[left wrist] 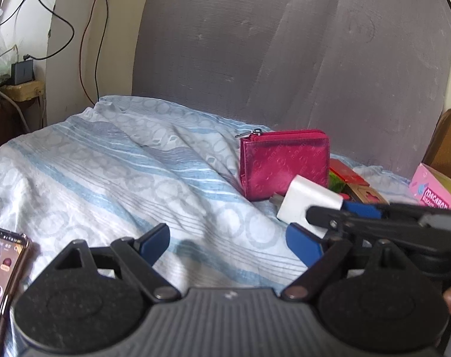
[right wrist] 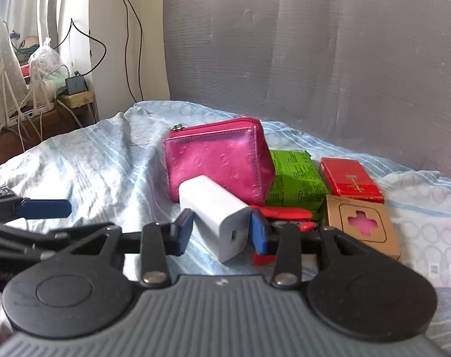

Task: Organize rigid objects
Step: 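Move the right gripper to the white charger cube and grasp it, then carry the charger cube into the pink tin and release it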

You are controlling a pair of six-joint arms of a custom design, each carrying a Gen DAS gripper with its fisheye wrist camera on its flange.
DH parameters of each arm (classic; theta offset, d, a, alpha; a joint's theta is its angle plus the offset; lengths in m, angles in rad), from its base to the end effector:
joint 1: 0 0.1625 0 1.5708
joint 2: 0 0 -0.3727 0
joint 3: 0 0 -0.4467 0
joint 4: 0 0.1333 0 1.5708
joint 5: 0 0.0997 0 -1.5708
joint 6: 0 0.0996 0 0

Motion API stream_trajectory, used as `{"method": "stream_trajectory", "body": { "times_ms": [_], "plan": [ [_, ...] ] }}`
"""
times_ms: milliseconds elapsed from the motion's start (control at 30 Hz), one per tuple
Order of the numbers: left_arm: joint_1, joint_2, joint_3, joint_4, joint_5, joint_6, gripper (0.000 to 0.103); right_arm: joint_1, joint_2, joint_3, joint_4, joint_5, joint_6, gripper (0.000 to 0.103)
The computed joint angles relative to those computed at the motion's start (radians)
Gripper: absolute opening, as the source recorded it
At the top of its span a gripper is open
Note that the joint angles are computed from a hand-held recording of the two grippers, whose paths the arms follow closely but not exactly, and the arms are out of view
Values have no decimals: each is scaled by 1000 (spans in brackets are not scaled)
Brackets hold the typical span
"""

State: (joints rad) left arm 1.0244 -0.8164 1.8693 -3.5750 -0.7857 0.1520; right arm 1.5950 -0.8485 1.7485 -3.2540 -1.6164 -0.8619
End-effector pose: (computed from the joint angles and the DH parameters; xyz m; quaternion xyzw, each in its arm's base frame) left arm -0.1334 -0.6113 0.0862 0.1164 0.8317 -0.4815 0.2506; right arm 0.1448 -0.6616 0.0921 0.3883 -0.8386 0.3400 0.1744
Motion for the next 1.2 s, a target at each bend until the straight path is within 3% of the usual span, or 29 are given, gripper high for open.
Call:
{"method": "stream_trajectory", "body": {
  "times_ms": [100,267,367,500,567,633,833,1067,1200],
  "plan": [
    [5,-8,5,5,-12,-19,89,-14,-42,36,30,19,45,33],
    [5,-10,6,14,-14,-22,89,-53,-172,102,198,73,263,32],
    [1,-6,5,11,-8,-10,90,-108,-268,157,337,184,419,31],
    [-2,-4,3,27,-6,-1,92,-184,-360,241,409,309,520,31],
    [-3,-3,1,37,-4,4,92,-206,-388,282,368,325,522,33],
    [-5,-1,0,42,2,8,92,-203,-402,328,231,262,505,38],
    [-11,7,-2,37,16,32,92,-213,-433,396,46,218,419,42],
    [-15,9,-5,57,19,53,92,-254,-436,401,23,269,397,45],
    [-17,2,4,59,7,60,92,-263,-462,426,29,297,334,46]
  ]
}}
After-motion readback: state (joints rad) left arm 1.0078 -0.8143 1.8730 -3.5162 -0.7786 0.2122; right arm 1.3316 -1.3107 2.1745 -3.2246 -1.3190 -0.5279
